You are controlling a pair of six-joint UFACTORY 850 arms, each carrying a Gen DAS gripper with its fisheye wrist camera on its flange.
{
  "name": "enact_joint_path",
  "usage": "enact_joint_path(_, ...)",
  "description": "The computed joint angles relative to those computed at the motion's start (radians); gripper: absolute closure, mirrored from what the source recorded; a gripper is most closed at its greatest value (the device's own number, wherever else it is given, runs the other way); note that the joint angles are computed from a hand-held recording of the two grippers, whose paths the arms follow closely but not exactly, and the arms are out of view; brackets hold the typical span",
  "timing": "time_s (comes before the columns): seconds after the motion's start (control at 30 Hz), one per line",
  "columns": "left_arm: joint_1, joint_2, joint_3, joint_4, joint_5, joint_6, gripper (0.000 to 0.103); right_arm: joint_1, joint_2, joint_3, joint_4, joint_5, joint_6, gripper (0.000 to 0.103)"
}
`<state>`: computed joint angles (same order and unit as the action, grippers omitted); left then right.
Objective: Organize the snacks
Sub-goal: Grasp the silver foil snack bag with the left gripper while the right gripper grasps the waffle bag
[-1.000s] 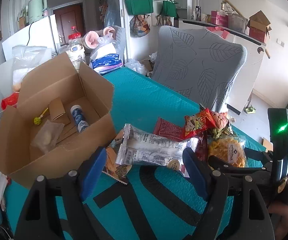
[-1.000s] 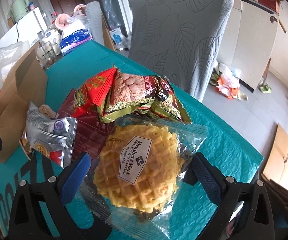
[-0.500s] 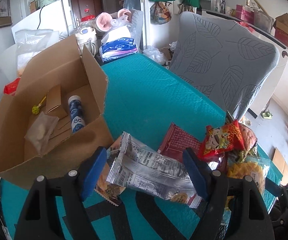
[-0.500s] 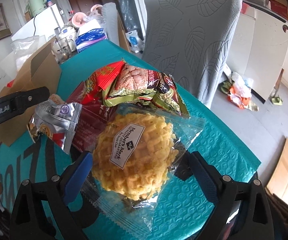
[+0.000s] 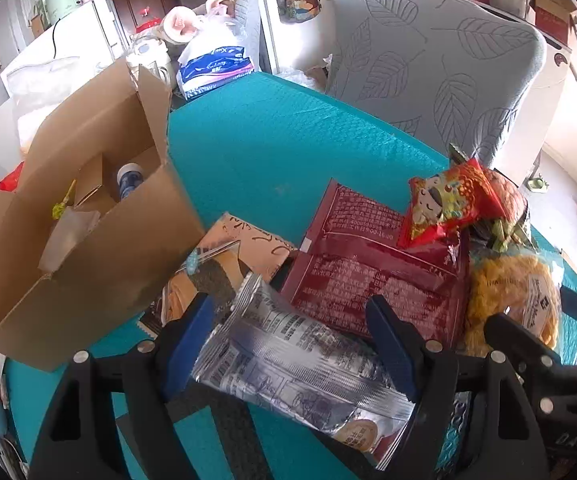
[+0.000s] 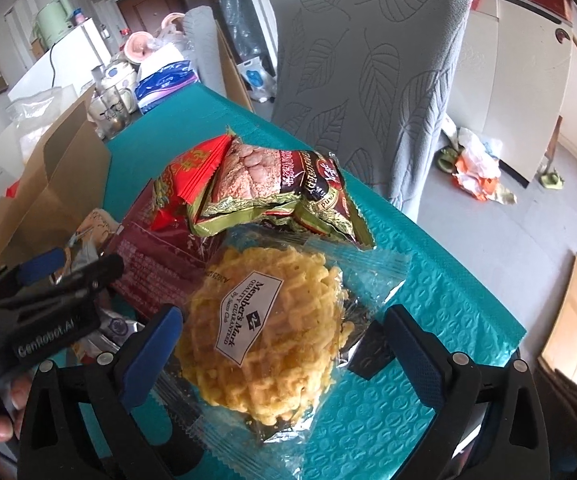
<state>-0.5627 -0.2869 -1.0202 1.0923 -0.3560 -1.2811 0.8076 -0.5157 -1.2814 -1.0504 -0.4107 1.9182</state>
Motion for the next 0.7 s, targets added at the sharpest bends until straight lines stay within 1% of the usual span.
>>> enact_joint_path(0.1, -0.008, 0.04, 0.053, 0.131, -0.002, -0.102, 0.025, 0.015, -0.022, -0.028, 0.01, -0.034, -0.038, 0.0)
enact_joint_path(0.17, -0.008, 0.046, 0.063, 0.1, -0.023, -0.07, 0.025, 0.027, -0.035, -0.042, 0.008, -0.055, -0.059, 0.0)
enact_joint_path(0.27, 0.006, 0.076, 0.096, 0.072, 0.014, -0.063, 0.025, 0.037, -0.033, -0.038, -0.005, -0.063, -0.054, 0.001)
enact_joint_path(0.33, 0.01, 0.096, 0.117, 0.039, 0.033, -0.041, 0.025, 0.043, -0.028, -0.031, -0.01, -0.072, -0.053, 0.005)
enact_joint_path(0.4, 0.006, 0.111, 0.132, 0.027, 0.031, -0.033, 0.025, 0.048, -0.018, -0.016, -0.022, -0.072, -0.039, 0.013)
enact_joint_path(0.43, 0.002, 0.121, 0.142, 0.04, 0.029, -0.047, 0.025, 0.051, -0.013, -0.01, -0.029, -0.07, -0.033, 0.014)
enact_joint_path(0.5, -0.003, 0.146, 0.166, 0.094, 0.03, -0.108, 0.025, 0.058, -0.004, 0.003, -0.039, -0.068, -0.028, 0.022)
enact_joint_path(0.6, -0.002, 0.202, 0.212, 0.192, 0.049, -0.221, 0.025, 0.072, 0.005, 0.013, -0.029, -0.082, -0.05, 0.029)
enact_joint_path(0.63, -0.005, 0.218, 0.225, 0.213, 0.047, -0.247, 0.025, 0.076, 0.008, 0.017, -0.029, -0.083, -0.054, 0.03)
enact_joint_path(0.7, -0.009, 0.247, 0.244, 0.214, 0.036, -0.262, 0.025, 0.08, 0.017, 0.028, -0.038, -0.071, -0.047, 0.036)
